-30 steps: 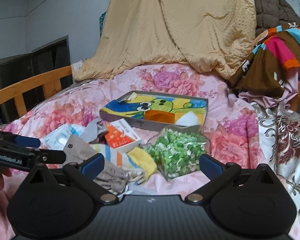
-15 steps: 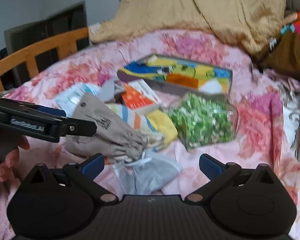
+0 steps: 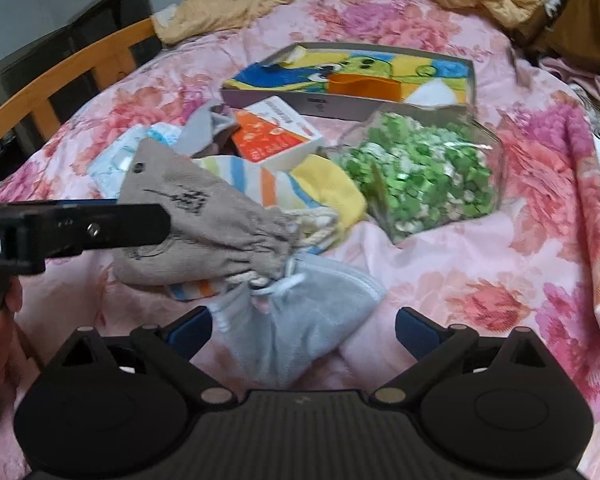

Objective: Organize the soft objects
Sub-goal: 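Reach the left tool to the beige drawstring pouch while the right tool reaches the grey mask, then close the left tool on the beige pouch while the right tool grasps the grey mask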

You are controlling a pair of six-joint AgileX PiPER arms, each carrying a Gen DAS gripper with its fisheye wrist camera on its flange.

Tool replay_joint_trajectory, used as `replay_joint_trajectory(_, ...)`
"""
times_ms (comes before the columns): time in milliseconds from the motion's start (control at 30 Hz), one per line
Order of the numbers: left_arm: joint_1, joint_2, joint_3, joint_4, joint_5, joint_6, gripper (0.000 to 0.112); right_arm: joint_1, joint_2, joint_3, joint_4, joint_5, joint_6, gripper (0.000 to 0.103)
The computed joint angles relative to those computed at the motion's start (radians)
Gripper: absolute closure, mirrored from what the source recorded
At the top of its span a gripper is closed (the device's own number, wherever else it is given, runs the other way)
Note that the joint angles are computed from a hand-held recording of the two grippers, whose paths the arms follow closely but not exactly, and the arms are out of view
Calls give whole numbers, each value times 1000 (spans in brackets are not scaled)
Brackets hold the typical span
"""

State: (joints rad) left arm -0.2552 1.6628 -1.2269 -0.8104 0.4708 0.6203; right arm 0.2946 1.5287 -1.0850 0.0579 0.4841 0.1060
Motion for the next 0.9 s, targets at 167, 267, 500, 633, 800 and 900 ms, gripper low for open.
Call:
replay_joint_trajectory(167, 13, -29, 34, -149, 19, 150, 20, 10, -22, 17, 26, -33, -45, 11)
replay_joint_trajectory(267, 14, -34, 46, -211, 31, 232, 24, 5, -39, 31, 61, -56, -78, 16)
replay_joint_trajectory(500, -1, 21, 6, -147, 41, 169, 31, 10, -33, 25, 97, -49, -130, 26)
replay_joint_trajectory(633, -15, 52, -16, -94, 22, 124, 31, 24, -31, 27, 61, -53, -100, 40)
replay_joint_trajectory(800, -6, 76, -43, -81, 57, 103, 56, 26, -23, 21, 31, -48, -67, 49)
replay_joint_trajectory(900, -21, 83, -57, 11, 44, 31, 68, 26, -19, 17, 24, -43, -60, 55)
